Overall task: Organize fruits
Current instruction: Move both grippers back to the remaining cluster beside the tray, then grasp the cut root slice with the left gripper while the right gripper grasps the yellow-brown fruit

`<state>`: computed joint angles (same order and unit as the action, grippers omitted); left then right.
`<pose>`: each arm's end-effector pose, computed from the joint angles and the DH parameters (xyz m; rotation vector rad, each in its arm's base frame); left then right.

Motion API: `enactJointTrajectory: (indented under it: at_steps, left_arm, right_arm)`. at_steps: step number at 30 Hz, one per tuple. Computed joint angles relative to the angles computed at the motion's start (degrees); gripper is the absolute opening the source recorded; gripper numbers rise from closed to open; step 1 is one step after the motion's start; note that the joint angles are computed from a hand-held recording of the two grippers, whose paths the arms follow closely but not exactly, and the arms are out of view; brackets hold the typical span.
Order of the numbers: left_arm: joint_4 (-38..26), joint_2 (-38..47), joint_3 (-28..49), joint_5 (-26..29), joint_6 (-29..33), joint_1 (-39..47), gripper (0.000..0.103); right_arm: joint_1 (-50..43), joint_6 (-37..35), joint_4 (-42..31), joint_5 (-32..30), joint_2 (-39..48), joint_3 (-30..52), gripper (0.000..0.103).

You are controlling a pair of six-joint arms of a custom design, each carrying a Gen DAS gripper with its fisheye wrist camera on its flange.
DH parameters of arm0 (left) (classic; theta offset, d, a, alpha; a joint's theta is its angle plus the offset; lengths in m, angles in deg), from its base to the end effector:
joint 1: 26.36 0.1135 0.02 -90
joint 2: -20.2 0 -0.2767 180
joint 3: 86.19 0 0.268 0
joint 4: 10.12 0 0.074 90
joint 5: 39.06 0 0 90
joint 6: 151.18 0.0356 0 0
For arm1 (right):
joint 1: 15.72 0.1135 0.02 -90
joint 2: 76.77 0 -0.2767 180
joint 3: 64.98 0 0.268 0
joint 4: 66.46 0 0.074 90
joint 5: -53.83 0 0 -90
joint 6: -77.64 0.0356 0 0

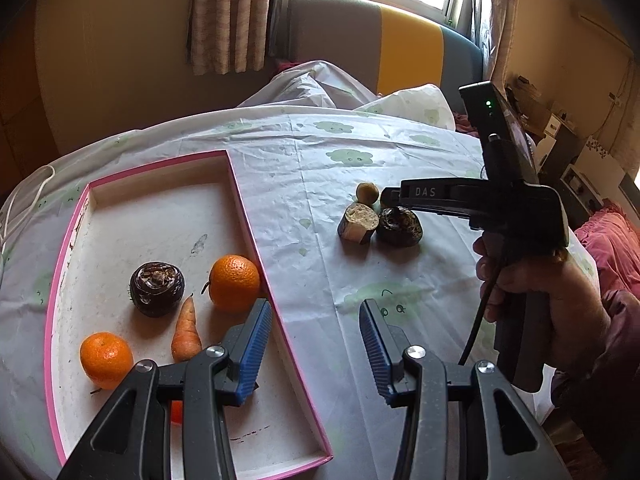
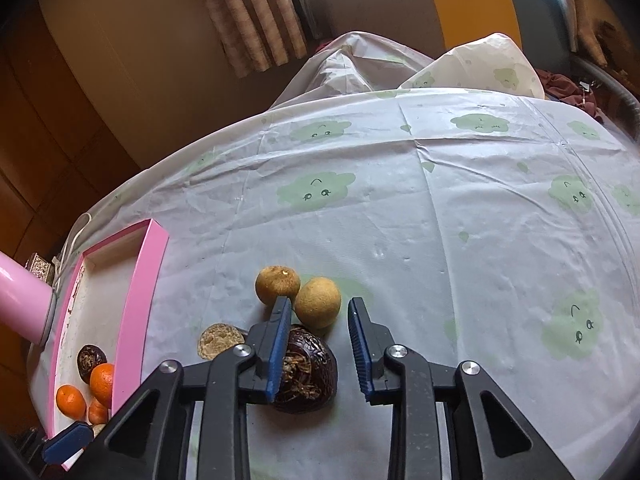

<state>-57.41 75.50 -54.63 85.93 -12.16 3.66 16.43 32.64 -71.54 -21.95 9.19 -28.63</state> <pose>0.1326 0.0530 0.1355 0.5392 2.4291 -0.3400 0.2052 0.1187 0.0968 0.3782 2.4722 0.2523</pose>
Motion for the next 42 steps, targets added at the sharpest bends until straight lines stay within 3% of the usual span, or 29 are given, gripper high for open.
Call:
enactJointTrajectory:
  at_steps: [9,19,26,35,42]
  left_arm:
    - [3.33,-0.29,-0.72,-1.84,-6.25,-5.87,0.047]
    - [17.26,6.5,0.06,-8.71,-23.1,-20.97,0.044]
    - [24.44,14.27,1.58,-11.73,-30.17,-28.46,0.044]
    - [29.27,23.16,3.63,-14.74,-26.08,-33.88,0.044]
    - [29.81,28.68,6.66,-14.84,-26.92,-34.49,0.044]
  right_arm:
    - [-0.21,-1.06,0.53,0.75,0.99,0.7,0.024]
    - [1.4,-1.33,-3.54,4.07,-1.87,0.1,0.023]
    - [1.44,-2.28,-4.57,4.49,-2.35,-0.27,0.023]
    - [0.93,-3.11,-4.0,3.47,-2.58,-0.69,0.023]
    - [0.52,-3.79,-3.67,3.15,-2.33,-0.59,0.023]
